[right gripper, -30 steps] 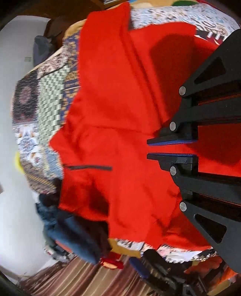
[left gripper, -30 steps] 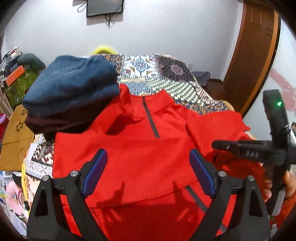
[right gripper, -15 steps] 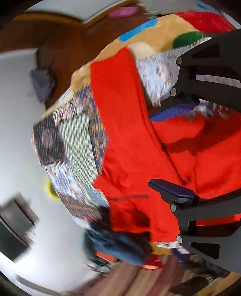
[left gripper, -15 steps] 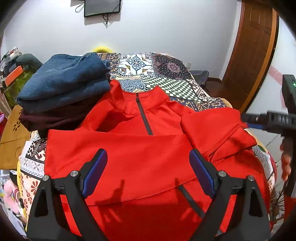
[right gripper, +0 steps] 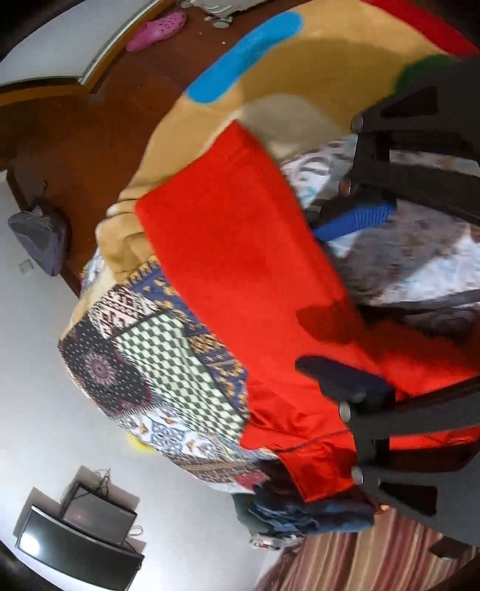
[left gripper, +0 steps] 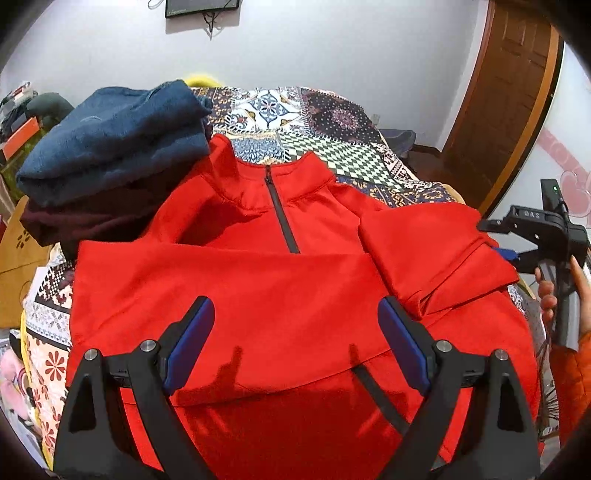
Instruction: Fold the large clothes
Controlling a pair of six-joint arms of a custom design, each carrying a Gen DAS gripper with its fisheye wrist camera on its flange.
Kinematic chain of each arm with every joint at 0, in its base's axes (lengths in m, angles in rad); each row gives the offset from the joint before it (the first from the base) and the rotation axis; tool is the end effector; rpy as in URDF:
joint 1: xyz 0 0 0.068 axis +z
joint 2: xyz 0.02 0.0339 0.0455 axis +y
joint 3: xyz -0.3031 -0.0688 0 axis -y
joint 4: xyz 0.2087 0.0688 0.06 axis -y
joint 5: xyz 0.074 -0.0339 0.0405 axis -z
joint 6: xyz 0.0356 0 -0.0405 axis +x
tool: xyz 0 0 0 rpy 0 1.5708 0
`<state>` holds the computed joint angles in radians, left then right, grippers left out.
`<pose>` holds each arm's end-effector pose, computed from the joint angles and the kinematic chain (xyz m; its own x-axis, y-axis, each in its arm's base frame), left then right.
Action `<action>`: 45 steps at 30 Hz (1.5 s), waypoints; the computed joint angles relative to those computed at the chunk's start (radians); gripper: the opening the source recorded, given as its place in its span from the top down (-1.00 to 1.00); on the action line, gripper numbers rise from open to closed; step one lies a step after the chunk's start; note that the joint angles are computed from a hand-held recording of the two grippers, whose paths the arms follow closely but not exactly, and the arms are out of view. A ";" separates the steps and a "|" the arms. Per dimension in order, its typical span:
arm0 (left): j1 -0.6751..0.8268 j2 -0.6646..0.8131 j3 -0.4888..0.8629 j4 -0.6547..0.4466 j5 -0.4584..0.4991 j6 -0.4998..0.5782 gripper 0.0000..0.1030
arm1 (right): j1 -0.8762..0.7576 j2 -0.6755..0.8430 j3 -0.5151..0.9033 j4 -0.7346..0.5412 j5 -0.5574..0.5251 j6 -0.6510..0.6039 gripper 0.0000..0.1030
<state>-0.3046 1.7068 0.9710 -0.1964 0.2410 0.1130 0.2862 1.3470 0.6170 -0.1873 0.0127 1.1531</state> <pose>0.3035 -0.1043 0.2310 -0.7129 0.3389 -0.6139 0.5106 0.8509 -0.1232 0.2063 0.0602 0.2276 -0.5602 0.7878 -0.2558 0.5847 0.5949 0.5516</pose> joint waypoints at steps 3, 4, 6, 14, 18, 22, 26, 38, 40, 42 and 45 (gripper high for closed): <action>0.005 0.002 -0.001 0.001 -0.006 0.004 -0.75 | -0.040 0.051 0.023 -0.013 -0.021 -0.016 0.80; 0.008 -0.001 -0.004 0.001 -0.006 0.005 -0.75 | -0.036 0.051 0.037 -0.025 -0.008 -0.018 0.83; 0.023 -0.010 -0.005 -0.004 0.005 0.009 -0.75 | -0.011 0.039 0.076 -0.067 0.033 -0.038 0.88; 0.140 -0.055 0.002 -0.028 0.054 0.037 -0.75 | 0.278 0.072 0.473 -0.302 0.270 -0.146 0.90; 0.209 -0.089 0.001 -0.032 0.077 0.052 -0.75 | 0.418 0.211 0.721 -0.366 0.302 -0.230 0.90; 0.304 -0.114 0.010 -0.056 0.134 0.070 -0.75 | 0.527 0.402 0.957 -0.399 0.266 -0.284 0.90; 0.414 -0.129 0.012 -0.071 0.185 0.101 -0.75 | 0.601 0.608 1.155 -0.441 0.179 -0.309 0.90; 0.658 -0.034 0.038 -0.153 0.238 0.194 -0.76 | 0.611 0.960 1.364 -0.598 -0.280 -0.249 0.43; 0.665 -0.022 0.030 -0.155 0.229 0.200 -0.76 | 0.622 0.915 1.308 -0.586 -0.249 -0.280 0.34; 0.650 -0.018 0.021 -0.148 0.212 0.201 -0.76 | 0.642 0.881 1.321 -0.657 -0.144 -0.319 0.20; 0.595 -0.029 -0.002 -0.130 0.173 0.199 -0.76 | 0.659 0.790 1.247 -0.662 -0.015 -0.357 0.00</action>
